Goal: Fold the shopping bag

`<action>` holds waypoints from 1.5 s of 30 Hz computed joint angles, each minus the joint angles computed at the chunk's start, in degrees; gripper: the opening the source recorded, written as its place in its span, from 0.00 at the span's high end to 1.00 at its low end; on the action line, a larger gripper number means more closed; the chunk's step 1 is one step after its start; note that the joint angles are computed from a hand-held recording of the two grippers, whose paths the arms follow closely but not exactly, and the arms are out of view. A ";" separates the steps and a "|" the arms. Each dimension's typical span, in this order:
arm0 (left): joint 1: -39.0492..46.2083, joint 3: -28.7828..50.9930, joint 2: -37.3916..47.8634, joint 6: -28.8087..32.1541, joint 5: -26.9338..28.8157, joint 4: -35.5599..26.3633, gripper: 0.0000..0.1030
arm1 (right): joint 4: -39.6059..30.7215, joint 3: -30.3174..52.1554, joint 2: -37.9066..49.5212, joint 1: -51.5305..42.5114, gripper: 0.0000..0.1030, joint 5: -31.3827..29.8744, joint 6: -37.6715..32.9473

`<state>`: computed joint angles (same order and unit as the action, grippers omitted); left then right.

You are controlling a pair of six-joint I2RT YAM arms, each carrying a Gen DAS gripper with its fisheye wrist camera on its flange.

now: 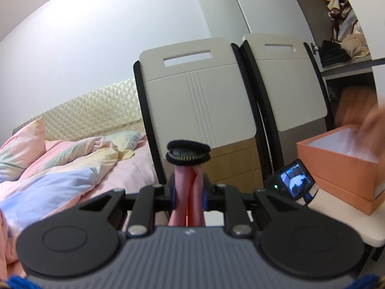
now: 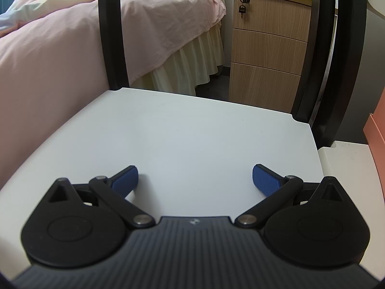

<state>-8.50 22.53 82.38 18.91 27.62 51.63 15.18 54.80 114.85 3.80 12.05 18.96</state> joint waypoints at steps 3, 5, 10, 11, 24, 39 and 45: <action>-0.56 -0.01 -0.28 -0.17 -0.64 -0.49 0.79 | -0.03 0.06 0.02 -0.01 0.00 -0.03 -0.01; -1.09 -0.25 -0.50 0.07 -0.94 -0.51 0.78 | -0.03 0.02 -0.01 0.00 0.00 -0.02 0.00; -1.92 0.05 -0.29 1.24 -1.80 -1.36 0.78 | 0.02 -0.01 -0.01 0.03 0.00 -0.01 0.02; -2.00 0.06 -0.27 1.28 -2.02 -1.39 0.78 | 0.05 -0.02 0.01 0.03 0.00 -0.01 0.03; -2.22 -0.08 -0.14 1.65 -1.63 -1.20 0.77 | 0.12 -0.01 0.05 -0.01 0.00 -0.07 -0.02; -1.29 -3.29 -2.49 14.23 13.98 -3.09 0.80 | 0.08 0.04 0.06 -0.06 0.00 -0.12 -0.07; -1.59 -2.26 -1.38 9.84 10.52 -2.35 0.80 | 0.06 0.05 0.04 -0.06 0.00 -0.13 -0.07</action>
<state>-10.09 20.26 81.00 28.74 38.14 49.28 15.23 54.84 114.90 3.74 11.92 18.89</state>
